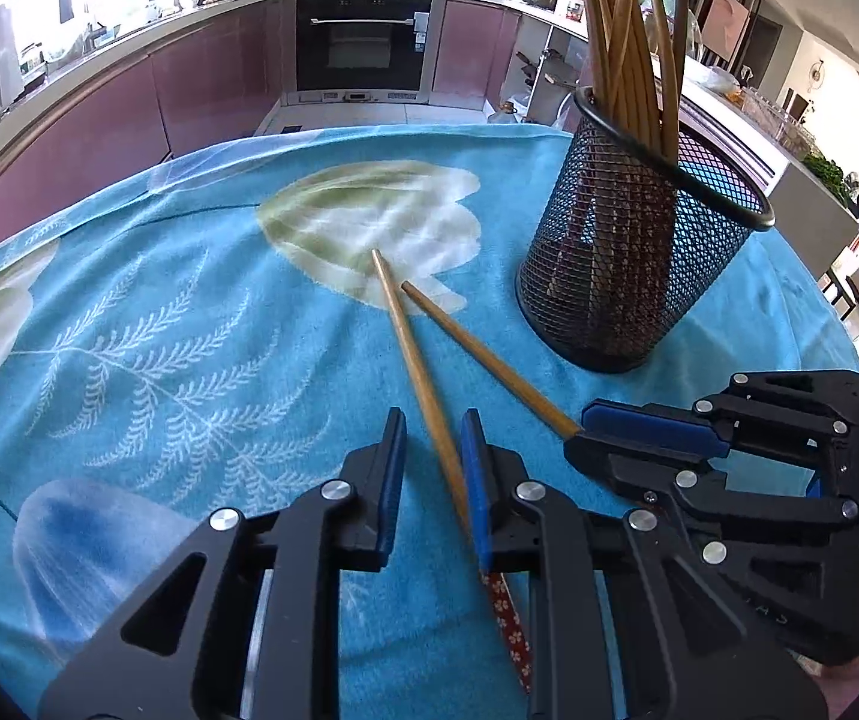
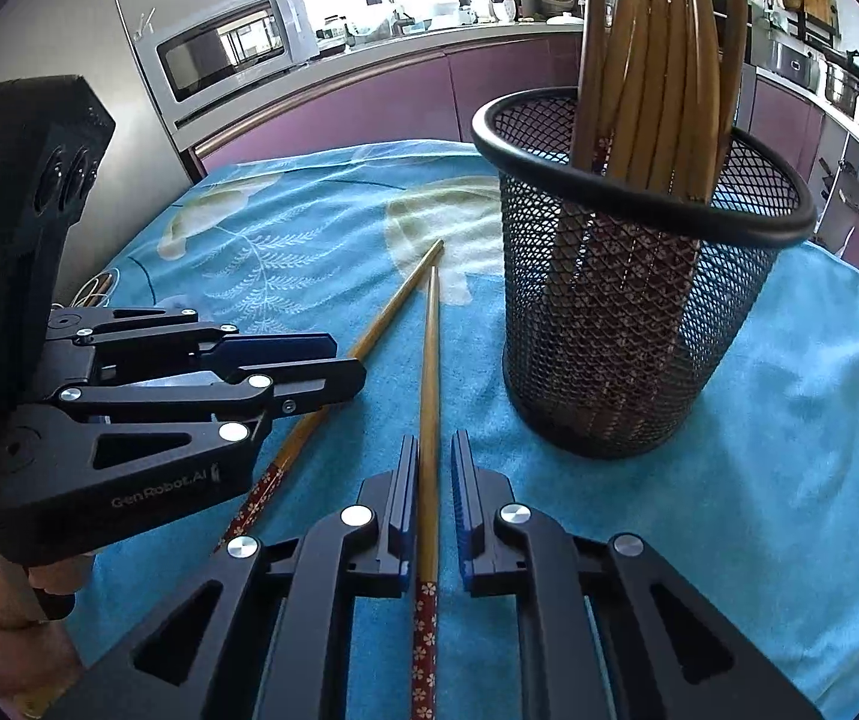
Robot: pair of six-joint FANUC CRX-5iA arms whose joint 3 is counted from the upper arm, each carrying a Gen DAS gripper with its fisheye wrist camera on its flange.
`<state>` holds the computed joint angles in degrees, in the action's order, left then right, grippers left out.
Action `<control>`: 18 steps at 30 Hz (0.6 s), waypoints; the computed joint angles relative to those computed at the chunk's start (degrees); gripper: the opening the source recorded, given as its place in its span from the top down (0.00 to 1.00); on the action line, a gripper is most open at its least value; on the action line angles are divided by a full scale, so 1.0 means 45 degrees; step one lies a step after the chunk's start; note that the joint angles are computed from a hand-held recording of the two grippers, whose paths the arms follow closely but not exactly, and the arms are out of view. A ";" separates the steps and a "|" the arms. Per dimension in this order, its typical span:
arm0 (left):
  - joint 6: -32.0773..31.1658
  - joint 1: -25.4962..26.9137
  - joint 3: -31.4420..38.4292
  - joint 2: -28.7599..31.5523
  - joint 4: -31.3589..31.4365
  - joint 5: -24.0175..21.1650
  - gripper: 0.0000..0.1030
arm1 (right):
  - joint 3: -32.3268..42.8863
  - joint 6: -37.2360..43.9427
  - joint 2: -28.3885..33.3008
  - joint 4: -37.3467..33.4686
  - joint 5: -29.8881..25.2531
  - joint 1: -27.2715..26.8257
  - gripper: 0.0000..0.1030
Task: Organize utensils
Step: 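Close the left gripper on one chopstick while the right gripper grasps the other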
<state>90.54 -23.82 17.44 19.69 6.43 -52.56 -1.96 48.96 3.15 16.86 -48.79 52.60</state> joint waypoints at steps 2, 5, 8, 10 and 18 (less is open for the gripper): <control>0.0089 -0.0042 0.0254 0.0161 -0.0124 -0.0107 0.83 | -0.0003 0.0023 0.0040 0.0053 0.0063 -0.0018 0.92; 0.0372 -0.0063 0.0522 0.0330 -0.0237 -0.0210 0.89 | 0.0026 0.0021 0.0054 -0.0017 0.0110 -0.0072 0.94; 0.0591 -0.0034 0.0537 0.0355 -0.0174 -0.0179 0.91 | -0.0023 0.0062 -0.0051 -0.0279 0.0215 -0.0175 0.95; 0.0701 -0.0059 0.0559 0.0387 -0.0148 -0.0132 0.92 | -0.0053 0.0071 -0.0158 -0.0536 0.0291 -0.0215 0.95; 0.0510 0.0153 -0.0508 -0.0335 0.0533 0.0515 0.93 | -0.0451 0.0197 -0.0800 -0.1081 0.0734 -0.0240 0.95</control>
<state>92.84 -23.13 15.15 18.18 8.83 -50.24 -3.99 49.85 -0.45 12.00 -45.49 51.52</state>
